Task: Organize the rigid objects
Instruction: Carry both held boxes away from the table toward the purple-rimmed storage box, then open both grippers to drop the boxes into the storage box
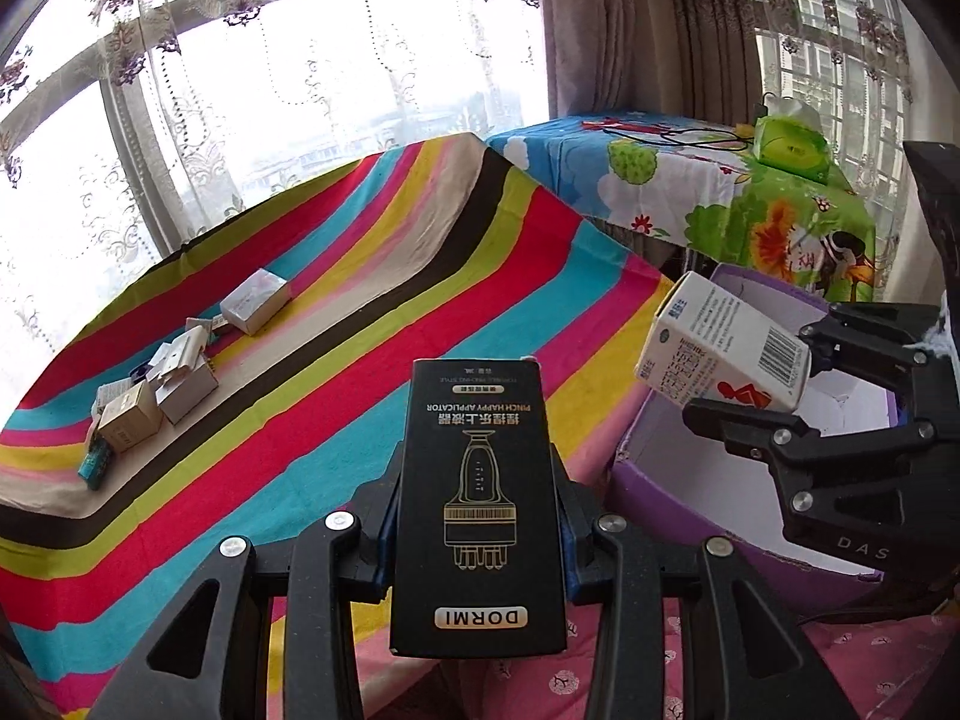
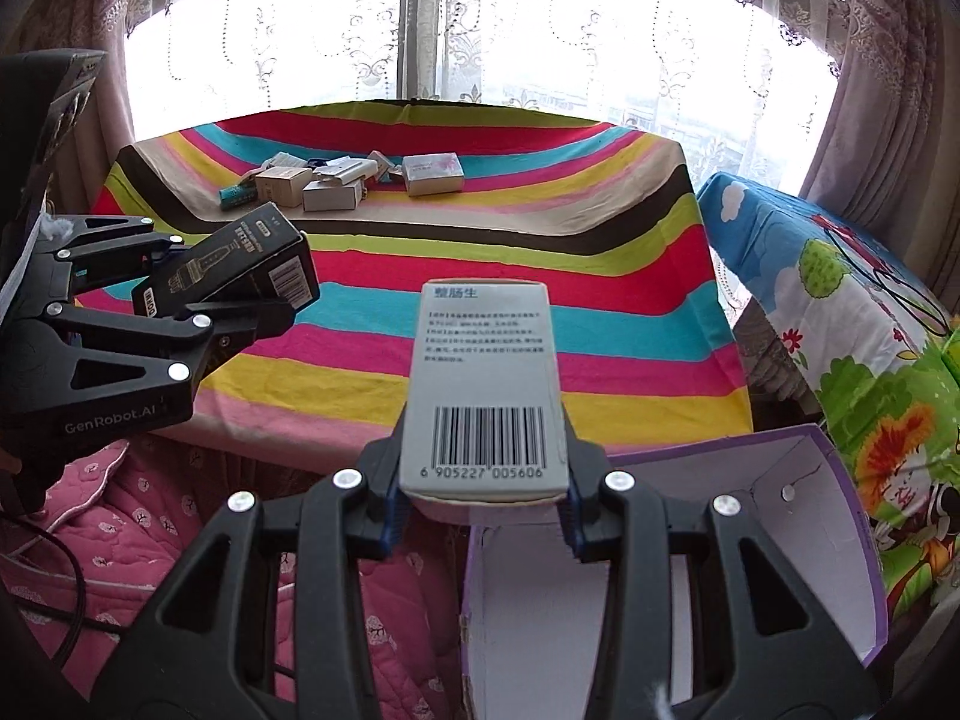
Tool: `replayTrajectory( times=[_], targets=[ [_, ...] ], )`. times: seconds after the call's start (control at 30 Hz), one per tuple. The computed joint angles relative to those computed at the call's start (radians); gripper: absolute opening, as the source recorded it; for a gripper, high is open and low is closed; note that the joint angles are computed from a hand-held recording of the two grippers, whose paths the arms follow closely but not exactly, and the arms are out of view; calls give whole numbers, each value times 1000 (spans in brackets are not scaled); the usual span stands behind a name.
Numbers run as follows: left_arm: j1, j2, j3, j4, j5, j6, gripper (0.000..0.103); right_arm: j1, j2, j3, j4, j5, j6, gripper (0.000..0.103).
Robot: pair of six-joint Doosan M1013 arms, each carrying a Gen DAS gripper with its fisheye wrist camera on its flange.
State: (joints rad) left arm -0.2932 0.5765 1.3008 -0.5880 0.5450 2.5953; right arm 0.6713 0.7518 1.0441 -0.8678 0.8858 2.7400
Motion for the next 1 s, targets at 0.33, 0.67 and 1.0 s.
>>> replayTrajectory(
  times=[0.33,0.67,1.0],
  targets=[
    [-76,52,-93,2,265,91,41,-12,-86,154,16,139,205,44],
    [-89,106,-155,-130,574,211,65,-29,-135,218,124,296,309,56],
    [5,161,-233,-141,426,-35,78,-48,-96,138,161,307,280,82]
  ],
)
